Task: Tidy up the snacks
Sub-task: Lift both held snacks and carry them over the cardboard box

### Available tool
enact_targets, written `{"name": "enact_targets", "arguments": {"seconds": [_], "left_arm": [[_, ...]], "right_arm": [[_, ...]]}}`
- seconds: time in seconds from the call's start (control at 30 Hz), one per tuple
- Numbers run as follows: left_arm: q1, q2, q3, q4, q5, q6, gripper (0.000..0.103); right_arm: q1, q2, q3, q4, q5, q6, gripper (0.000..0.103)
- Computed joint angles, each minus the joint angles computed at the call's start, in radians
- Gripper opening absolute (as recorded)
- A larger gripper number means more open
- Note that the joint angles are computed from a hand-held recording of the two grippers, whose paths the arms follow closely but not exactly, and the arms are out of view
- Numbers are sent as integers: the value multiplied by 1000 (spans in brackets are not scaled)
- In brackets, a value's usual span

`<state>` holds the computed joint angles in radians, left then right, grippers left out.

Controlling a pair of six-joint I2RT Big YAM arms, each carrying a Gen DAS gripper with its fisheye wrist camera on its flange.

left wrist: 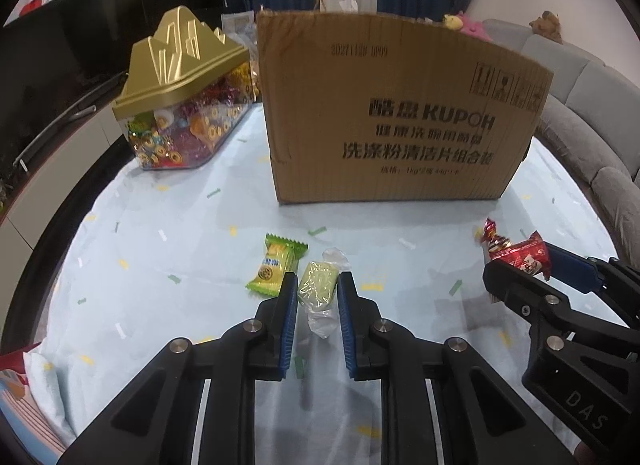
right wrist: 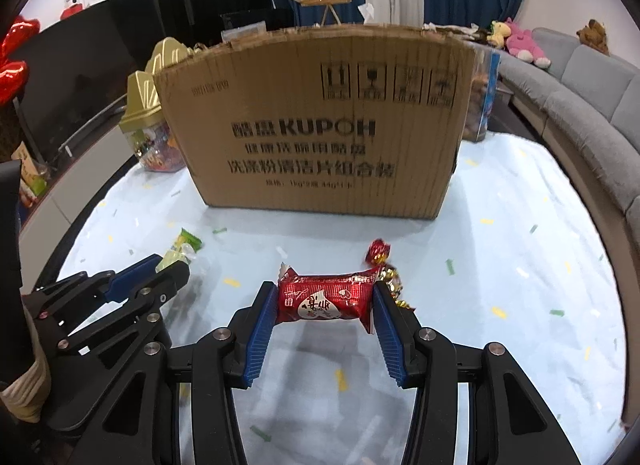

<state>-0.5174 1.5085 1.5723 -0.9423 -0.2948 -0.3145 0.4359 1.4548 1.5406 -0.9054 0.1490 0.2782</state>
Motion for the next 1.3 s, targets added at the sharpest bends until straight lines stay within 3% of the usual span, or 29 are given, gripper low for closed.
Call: {"name": "enact_targets", "arguments": {"seconds": [0.77, 1.3], "left_arm": [[-26, -80, 84, -36, -56, 10, 21], [-44, -77, 202, -77, -105, 10, 21]], "right_arm": [[41, -80, 102, -54, 98, -25, 49], [52, -99, 181, -71, 148, -30, 49]]}}
